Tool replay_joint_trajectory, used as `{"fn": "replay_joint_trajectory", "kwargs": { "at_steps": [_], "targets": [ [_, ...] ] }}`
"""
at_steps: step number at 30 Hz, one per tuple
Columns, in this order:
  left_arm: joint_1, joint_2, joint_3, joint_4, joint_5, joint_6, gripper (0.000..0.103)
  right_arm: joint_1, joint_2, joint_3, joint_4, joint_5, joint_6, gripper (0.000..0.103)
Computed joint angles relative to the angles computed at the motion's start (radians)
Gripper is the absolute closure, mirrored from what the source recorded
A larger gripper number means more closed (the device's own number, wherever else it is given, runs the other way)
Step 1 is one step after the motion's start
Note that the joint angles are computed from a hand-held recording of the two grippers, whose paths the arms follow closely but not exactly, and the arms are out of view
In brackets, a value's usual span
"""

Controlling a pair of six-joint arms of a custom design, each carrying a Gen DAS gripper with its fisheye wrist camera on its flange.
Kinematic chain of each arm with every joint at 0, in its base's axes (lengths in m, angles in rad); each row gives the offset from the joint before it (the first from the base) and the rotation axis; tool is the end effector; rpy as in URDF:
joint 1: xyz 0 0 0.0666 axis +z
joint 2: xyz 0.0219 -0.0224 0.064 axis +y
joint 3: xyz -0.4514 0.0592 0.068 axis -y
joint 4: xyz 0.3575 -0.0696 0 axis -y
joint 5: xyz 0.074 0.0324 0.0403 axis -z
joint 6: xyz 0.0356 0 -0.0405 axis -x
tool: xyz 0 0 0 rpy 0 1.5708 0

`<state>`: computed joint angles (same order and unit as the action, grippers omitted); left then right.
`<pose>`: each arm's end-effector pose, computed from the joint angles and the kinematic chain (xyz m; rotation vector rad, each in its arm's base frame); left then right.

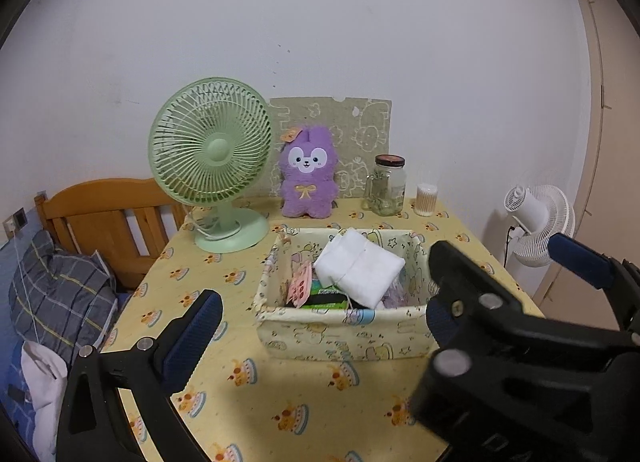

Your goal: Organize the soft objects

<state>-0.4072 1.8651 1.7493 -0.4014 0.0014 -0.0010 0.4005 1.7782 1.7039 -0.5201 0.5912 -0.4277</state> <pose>0.6134 -0.2650 0.4472 0.4260 2.0538 -0.2475 0.5821 0.2245 0.4736 0.3560 2.0260 -0.1322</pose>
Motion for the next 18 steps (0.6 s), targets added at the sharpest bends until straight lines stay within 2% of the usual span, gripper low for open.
{"fn": "replay_joint_trajectory", "kwargs": {
  "at_steps": [8,15,18],
  "targets": [
    [0.012,-0.056,-0.087,0.051,-0.028,0.002,0.000,0.020,-0.064,-0.079,0.032,0.018,-0.032,0.001],
    [0.020,-0.099,-0.141,0.099,-0.047,0.000,0.000,0.027,-0.118,-0.139,0.059,0.075,-0.048,0.001],
    [0.024,-0.117,-0.165,0.122,-0.044,0.005,0.000,0.027,-0.140,-0.157,0.042,0.095,-0.072,0.001]
  ]
}}
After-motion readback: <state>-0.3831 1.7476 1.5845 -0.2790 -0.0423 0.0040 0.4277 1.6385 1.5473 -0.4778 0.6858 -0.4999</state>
